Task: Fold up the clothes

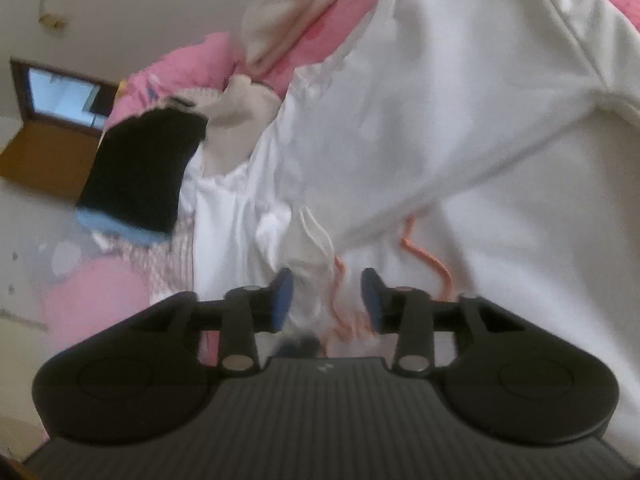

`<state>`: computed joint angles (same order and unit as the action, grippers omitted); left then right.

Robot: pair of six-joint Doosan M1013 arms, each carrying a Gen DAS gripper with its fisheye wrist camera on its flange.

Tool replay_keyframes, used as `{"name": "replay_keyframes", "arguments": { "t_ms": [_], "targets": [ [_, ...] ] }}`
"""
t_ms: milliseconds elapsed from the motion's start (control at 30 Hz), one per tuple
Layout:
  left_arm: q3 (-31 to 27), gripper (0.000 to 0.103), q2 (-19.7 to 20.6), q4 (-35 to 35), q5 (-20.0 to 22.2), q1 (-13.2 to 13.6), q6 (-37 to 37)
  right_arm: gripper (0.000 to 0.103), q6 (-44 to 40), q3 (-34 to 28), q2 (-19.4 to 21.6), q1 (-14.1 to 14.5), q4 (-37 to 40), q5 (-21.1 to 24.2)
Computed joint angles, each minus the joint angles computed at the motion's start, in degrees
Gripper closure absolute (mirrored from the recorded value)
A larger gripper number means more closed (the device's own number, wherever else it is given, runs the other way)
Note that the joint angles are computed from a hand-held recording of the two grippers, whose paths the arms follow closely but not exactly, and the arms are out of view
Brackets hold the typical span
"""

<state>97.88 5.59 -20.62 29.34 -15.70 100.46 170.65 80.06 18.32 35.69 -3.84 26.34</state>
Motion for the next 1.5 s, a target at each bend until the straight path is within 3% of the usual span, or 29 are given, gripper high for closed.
{"name": "replay_keyframes", "arguments": {
  "t_ms": [267,400,467,500,700,1033,1267,1500],
  "targets": [
    [1.31,0.045,-0.45,0.43,-2.07,-0.09,3.6,0.057,-9.83,-8.91,6.21,-0.46,6.82,8.12],
    [1.61,0.045,-0.46,-1.81,-2.38,0.25,5.92,0.057,-11.9,-12.34,8.41,-0.28,6.46,11.55],
    [1.98,0.045,-0.49,-3.55,-2.89,0.48,7.08,0.077,-12.47,-13.59,9.11,-0.06,5.33,12.7],
    [2.21,0.045,-0.5,-4.06,-3.22,0.52,7.61,0.096,-13.56,-14.36,9.4,0.08,4.82,13.57],
    [3.03,0.044,-0.46,-5.86,-4.36,0.65,9.49,0.097,-17.38,-18.16,9.3,1.49,-5.5,14.44],
    [3.41,0.044,-0.43,-4.95,-5.04,0.42,9.21,0.097,-2.14,-16.77,3.85,1.84,-34.87,16.48],
    [3.44,0.043,-0.46,-4.02,-5.25,0.29,8.72,0.097,6.95,-11.74,0.93,1.2,-39.31,20.55],
    [3.44,0.043,-0.52,-3.72,-5.25,0.26,8.54,0.098,13.16,-7.44,-0.69,1.4,-42.32,20.39]
  ]
}}
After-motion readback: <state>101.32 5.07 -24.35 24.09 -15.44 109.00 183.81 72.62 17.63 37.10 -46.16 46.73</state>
